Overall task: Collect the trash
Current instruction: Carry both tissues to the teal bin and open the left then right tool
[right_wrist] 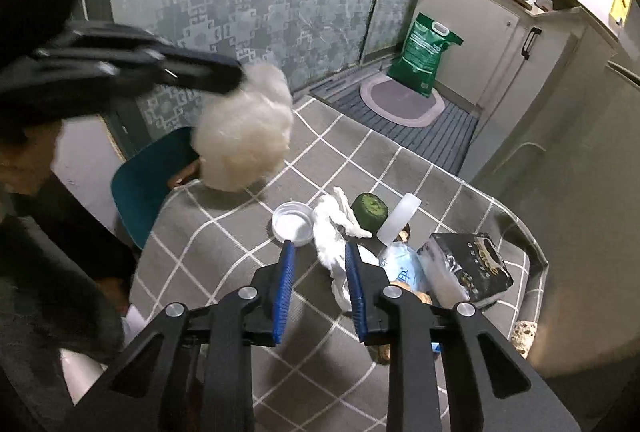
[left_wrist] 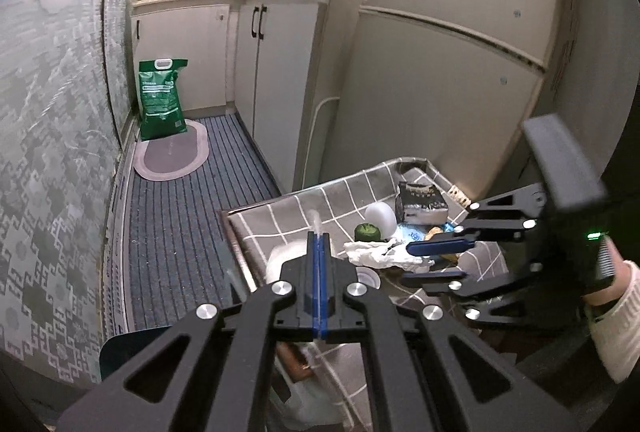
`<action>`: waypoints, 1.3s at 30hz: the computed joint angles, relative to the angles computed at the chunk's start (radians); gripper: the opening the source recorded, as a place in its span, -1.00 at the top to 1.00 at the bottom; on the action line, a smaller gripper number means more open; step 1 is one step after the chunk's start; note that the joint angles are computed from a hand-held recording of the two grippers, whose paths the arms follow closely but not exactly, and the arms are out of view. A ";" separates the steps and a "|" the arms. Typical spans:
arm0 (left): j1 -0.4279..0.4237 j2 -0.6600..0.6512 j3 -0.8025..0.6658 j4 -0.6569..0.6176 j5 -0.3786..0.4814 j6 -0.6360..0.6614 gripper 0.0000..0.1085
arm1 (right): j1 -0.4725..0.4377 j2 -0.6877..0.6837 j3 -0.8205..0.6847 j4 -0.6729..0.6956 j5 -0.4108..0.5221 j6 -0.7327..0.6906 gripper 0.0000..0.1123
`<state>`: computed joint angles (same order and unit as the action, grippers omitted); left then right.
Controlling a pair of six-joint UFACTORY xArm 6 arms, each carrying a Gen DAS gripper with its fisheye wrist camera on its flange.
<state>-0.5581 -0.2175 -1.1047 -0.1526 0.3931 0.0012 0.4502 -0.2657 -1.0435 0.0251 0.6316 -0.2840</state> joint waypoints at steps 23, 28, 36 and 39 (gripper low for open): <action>0.170 -0.263 0.284 0.104 0.053 -0.111 0.98 | 0.110 0.032 -0.118 -0.043 -0.078 0.141 0.93; 0.212 -0.289 0.336 0.111 0.082 -0.104 0.98 | 0.163 0.084 -0.173 0.028 -0.073 0.095 0.93; 0.254 -0.288 0.379 0.114 0.152 -0.084 0.98 | 0.237 0.195 -0.273 0.124 -0.038 0.061 0.93; 0.266 -0.285 0.397 0.087 0.173 -0.059 0.98 | 0.255 0.241 -0.315 0.141 -0.014 0.066 0.93</action>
<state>-0.2918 -0.5023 -0.7081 -0.0658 0.5658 -0.0580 0.7048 -0.0248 -1.3580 0.1665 0.6175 -0.2178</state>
